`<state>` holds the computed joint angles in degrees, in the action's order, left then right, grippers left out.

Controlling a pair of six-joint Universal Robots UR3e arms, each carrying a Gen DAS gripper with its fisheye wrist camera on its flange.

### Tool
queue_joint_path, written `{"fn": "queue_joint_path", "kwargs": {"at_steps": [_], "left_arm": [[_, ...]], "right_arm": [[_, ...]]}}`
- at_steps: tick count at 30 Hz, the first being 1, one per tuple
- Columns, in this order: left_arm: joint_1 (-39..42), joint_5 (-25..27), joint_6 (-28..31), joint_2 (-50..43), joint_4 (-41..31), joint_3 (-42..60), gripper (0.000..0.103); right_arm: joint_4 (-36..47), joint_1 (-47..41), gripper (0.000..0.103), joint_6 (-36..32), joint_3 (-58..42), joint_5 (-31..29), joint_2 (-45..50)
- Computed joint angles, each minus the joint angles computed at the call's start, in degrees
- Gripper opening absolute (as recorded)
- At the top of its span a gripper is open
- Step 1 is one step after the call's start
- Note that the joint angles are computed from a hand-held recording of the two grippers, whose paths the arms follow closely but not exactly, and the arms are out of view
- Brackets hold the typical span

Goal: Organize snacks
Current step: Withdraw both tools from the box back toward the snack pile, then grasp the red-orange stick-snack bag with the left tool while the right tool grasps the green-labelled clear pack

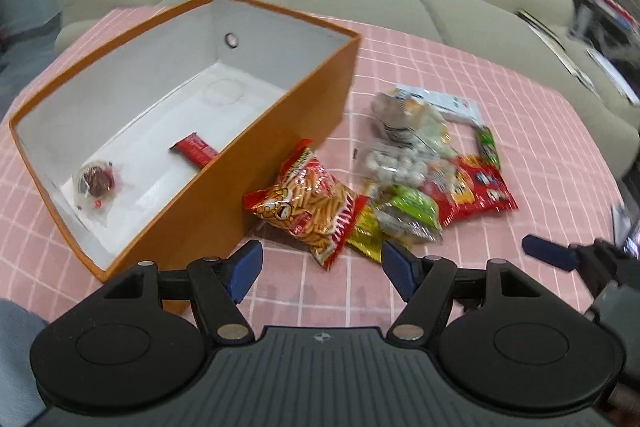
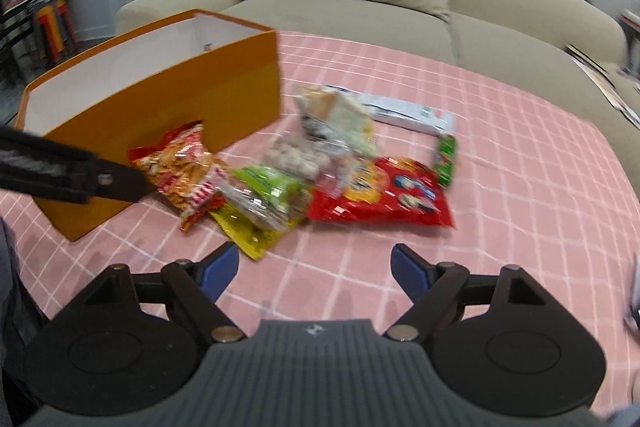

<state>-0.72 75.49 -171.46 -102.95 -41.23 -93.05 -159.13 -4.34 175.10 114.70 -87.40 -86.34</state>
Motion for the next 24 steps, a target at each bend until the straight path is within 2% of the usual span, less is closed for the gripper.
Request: {"fn": "queue_joint_path", "kwargs": {"at_steps": [7,17,22,24], "left_arm": [[-1.26,2.34,-7.5,-5.83,4.95,2.51,0.08],[-2.01,2.95,-8.73,-12.74,2.79,8.6,0.08],[-1.67,1.06,-9.26,-15.11,0.28,11.65,0.081],[-1.83,0.93,-9.96,-16.22,-0.87,13.22,0.082]], "right_arm": [[-2.4,2.18,0.079,-5.42,-6.83,-0.04,8.92],[-0.29,3.38,0.071,-11.9,-15.51,0.06,17.57],[3.3,3.06,0.06,-13.74,-19.67,1.9,19.93],[4.49,2.57,0.058,-13.61,-20.65,2.69,20.19]]}}
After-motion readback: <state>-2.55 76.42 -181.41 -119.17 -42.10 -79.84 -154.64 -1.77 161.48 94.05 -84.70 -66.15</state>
